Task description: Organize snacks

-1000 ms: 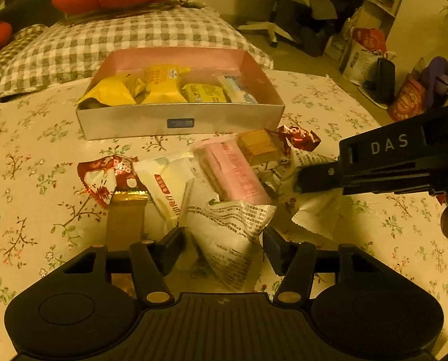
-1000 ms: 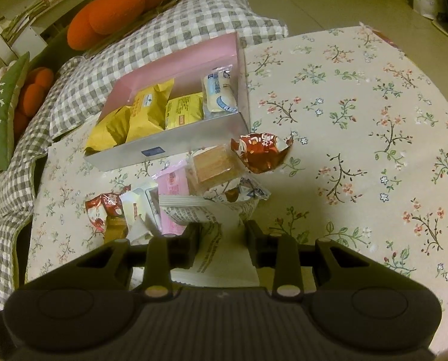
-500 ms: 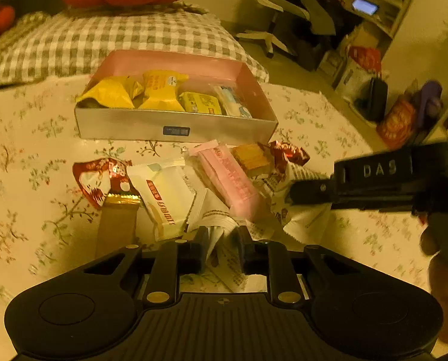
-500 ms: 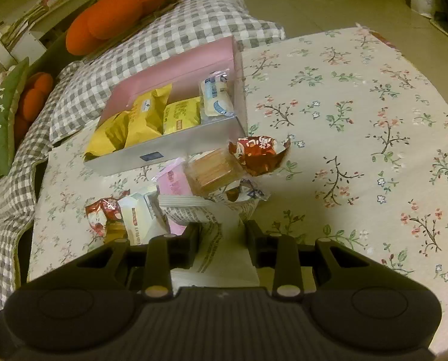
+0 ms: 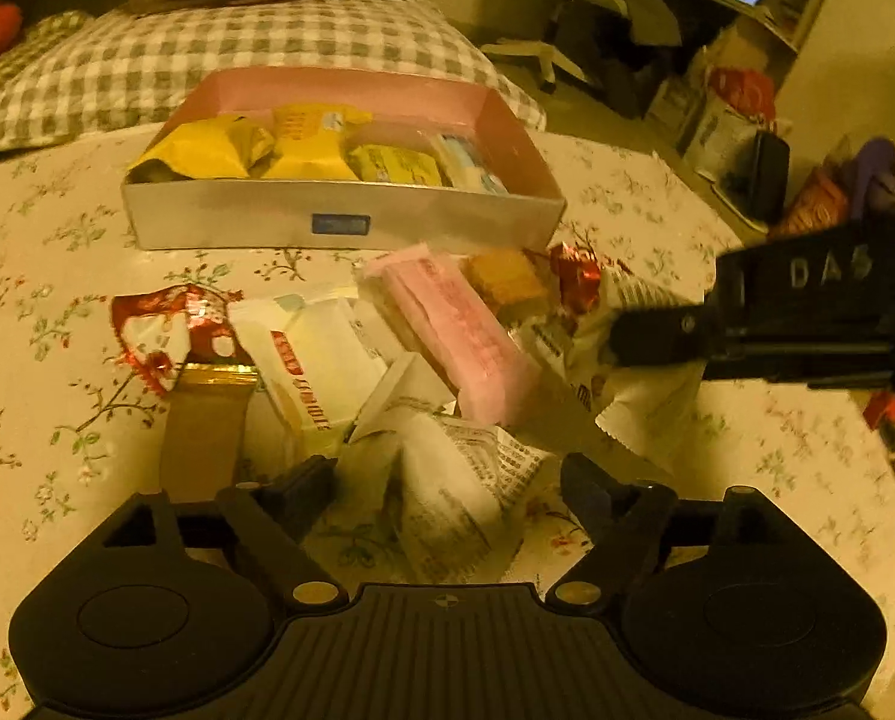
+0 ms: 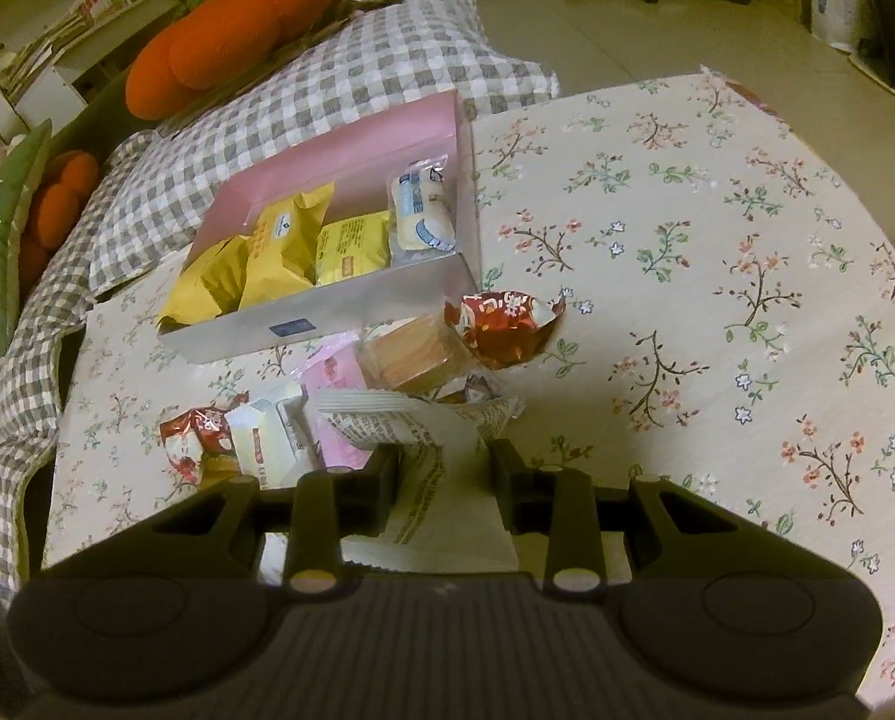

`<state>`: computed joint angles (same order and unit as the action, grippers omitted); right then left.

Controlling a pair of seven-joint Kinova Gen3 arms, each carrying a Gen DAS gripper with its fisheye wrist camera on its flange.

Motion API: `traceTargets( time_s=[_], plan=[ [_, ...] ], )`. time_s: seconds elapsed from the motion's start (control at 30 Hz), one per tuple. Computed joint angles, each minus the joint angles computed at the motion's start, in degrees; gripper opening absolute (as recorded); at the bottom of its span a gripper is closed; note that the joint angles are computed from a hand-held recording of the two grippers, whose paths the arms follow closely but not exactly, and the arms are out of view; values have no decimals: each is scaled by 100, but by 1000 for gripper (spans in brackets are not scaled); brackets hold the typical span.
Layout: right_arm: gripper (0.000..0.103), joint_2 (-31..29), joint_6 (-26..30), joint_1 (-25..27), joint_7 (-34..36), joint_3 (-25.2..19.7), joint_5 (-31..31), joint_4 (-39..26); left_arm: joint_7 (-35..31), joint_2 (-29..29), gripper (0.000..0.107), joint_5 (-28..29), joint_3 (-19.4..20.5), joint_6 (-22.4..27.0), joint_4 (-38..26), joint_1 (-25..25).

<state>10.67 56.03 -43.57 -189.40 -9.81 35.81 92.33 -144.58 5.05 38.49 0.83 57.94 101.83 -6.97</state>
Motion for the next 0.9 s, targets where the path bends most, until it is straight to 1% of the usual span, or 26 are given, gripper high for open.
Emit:
traceTargets(
  time_s=[0.03, 0.1, 0.13, 0.17, 0.23, 0.3, 0.43, 0.5, 0.6, 0.9],
  plan=[
    [30, 6, 5, 6, 18, -2, -13, -4, 16, 28, 83, -37, 5, -12, 13, 13],
    [30, 11, 20, 11, 26, 2, -32, -9, -5, 61, 70, -67, -27, -34, 47, 60],
    [30, 5, 14, 11, 8, 6, -28, 2, -135, 22, 65, -8, -48, -77, 95, 54],
    [30, -1, 7, 15, -1, 8, -29, 9, -213, 21, 57, 51, 7, -26, 84, -38],
    [30, -1, 8, 13, -23, 8, -18, 7, -287, 61, 45, 234, -42, 180, 15, -134],
    [30, -1, 3, 4, -38, 2, 2, 7, -221, 150, 45, 236, -57, 394, -119, -188],
    [30, -36, -40, 0, -80, -3, 41, 52, -188, 204, 44, 238, -42, 494, -168, -247],
    [30, -51, -55, 5, -126, -6, 56, 76, -228, 206, 39, 312, -48, 598, -193, -303],
    [30, -93, -105, 21, -193, -16, 86, 135, -319, 186, 38, 484, -66, 797, -238, -397],
    [30, -161, -129, 57, -380, -58, 176, 228, -428, 106, 38, 723, -128, 1039, -340, -478]
  ],
)
